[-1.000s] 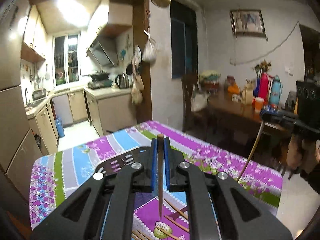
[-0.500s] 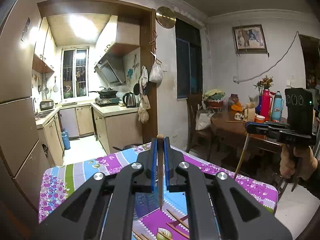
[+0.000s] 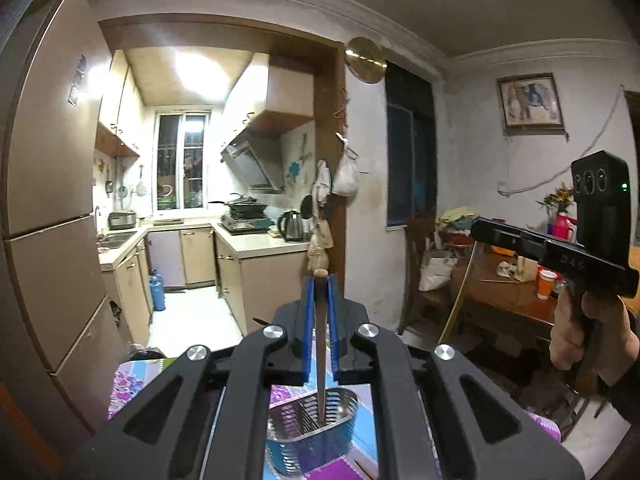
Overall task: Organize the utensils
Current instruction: 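Lower both held chopsticks upright into the blue slotted holder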
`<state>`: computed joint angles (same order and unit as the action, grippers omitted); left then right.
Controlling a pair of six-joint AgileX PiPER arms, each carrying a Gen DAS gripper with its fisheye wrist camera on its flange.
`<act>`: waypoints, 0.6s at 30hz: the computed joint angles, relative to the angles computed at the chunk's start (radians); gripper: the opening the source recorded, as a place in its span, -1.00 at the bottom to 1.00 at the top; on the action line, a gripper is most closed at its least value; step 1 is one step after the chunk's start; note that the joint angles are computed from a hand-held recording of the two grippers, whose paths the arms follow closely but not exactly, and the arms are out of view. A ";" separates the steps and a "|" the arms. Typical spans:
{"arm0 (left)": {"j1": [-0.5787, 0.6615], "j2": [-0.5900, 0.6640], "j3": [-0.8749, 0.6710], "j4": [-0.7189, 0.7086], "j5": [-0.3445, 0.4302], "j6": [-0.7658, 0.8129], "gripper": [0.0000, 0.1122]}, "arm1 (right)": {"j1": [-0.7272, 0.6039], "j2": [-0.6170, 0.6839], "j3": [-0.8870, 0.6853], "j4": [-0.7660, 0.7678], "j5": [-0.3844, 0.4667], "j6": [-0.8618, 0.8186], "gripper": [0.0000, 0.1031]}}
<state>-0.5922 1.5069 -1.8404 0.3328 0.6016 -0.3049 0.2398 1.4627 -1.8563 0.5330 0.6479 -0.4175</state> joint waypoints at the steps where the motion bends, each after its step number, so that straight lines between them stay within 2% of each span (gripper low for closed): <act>1: 0.006 0.034 -0.065 -0.002 0.039 0.007 -0.91 | 0.008 0.032 -0.053 -0.025 0.012 0.025 -0.85; 7: 0.030 0.136 -0.228 -0.019 0.160 0.023 -0.91 | 0.072 0.279 -0.418 -0.198 0.138 0.207 -0.85; 10: 0.056 0.178 -0.279 -0.065 0.204 0.047 -0.91 | 0.102 0.370 -0.532 -0.262 0.189 0.253 -0.85; 15: 0.072 0.216 -0.299 -0.060 0.240 0.050 -0.91 | 0.128 0.495 -0.667 -0.313 0.246 0.298 -0.85; 18: 0.092 0.230 -0.273 -0.088 0.228 0.061 -0.91 | 0.128 0.554 -0.725 -0.323 0.271 0.320 -0.85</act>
